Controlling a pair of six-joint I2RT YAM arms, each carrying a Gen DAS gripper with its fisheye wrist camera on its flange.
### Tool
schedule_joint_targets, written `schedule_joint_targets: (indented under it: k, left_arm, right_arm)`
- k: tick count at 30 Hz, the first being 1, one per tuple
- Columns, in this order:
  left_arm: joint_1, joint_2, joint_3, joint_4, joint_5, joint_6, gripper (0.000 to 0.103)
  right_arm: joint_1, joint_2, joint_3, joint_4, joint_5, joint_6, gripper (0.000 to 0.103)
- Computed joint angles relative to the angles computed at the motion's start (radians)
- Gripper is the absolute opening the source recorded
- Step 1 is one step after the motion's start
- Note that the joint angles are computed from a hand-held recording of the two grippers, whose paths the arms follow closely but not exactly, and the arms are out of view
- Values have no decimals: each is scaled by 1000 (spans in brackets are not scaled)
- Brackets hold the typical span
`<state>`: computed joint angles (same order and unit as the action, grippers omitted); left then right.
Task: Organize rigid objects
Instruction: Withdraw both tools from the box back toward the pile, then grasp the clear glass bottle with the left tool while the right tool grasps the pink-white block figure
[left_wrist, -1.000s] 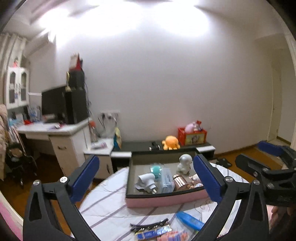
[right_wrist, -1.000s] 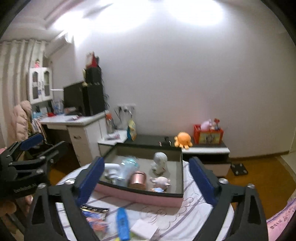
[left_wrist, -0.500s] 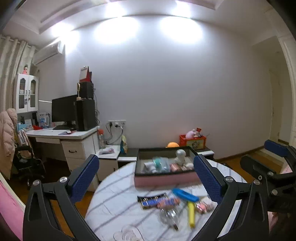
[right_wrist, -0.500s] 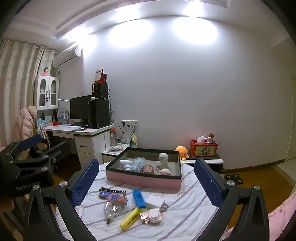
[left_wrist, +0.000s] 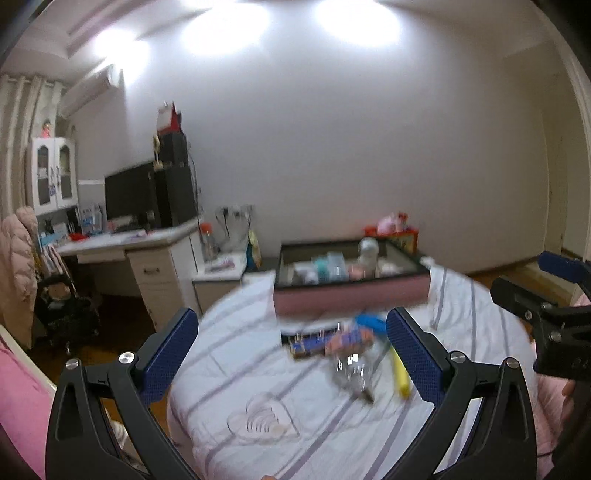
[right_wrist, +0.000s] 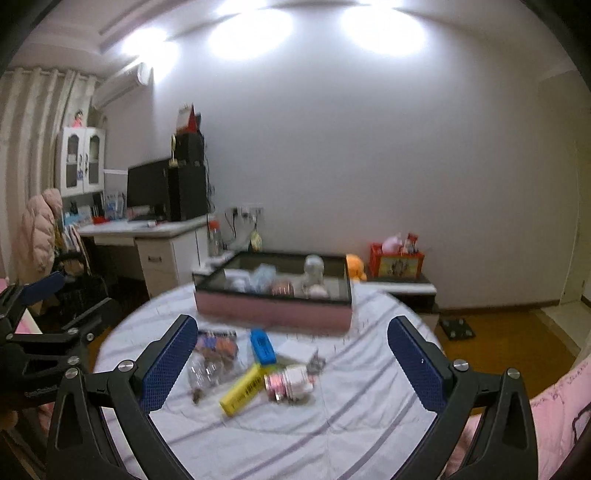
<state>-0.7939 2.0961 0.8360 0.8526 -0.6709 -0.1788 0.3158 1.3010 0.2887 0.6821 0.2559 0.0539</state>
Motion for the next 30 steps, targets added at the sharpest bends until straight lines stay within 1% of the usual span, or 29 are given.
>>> schedule_joint_targets:
  k: [2,5,8,10,13,16,18,20,21,22,25,27,28,30]
  left_arm:
    - [26,32,35,-70,50,-45,103]
    - [57,72,69,-117,118,-86,103]
    - [76,110,103,-155,143,-100,103]
    - [89,125,118,-167,165,-106,103]
    - [110,139,141,-192,194,-115,103]
    - [123,154,165,-212,215,-114,103]
    - [129,170,198,-249,231,-111,103]
    - [133,187,232,-284,250,-115,103]
    - [134,194,252,-308,263,-115,103]
    - [134,204,273,-327,273,-117,103]
    - [134,242,362,-412,324,-125,103]
    - [133,271,425,-475,347,-136,103]
    - [132,285,454,-500,353,-134,103]
    - [125,325,539,-584,338,-136,103]
  right_arm:
    - [-30,99,28,15,-29,9,103]
    - [-64,250,97,4,-32,11,103]
    - [-103,374,197,-79,-72,14,103]
    - [-123,452,280,-162,-99,7,103]
    - [-139,546,379,-233,-131,-8,103]
    - [-148,605,452,-285,-145,-27,102]
    - [-156,633,492,-316,-167,-31,95]
    - [-161,649,523,-349,-182,-39,86]
    - [-164,654,532,-355,-194,-44,71]
    - [-169,662,546,-368,-219,-52,64]
    - [-182,661,550,-381,-250,-64,64]
    - [-194,652,537,-373,-249,-66,64]
    - [-204,646,528,-367,-252,-67,64]
    - [-230,637,513,-357,-273,-62,64]
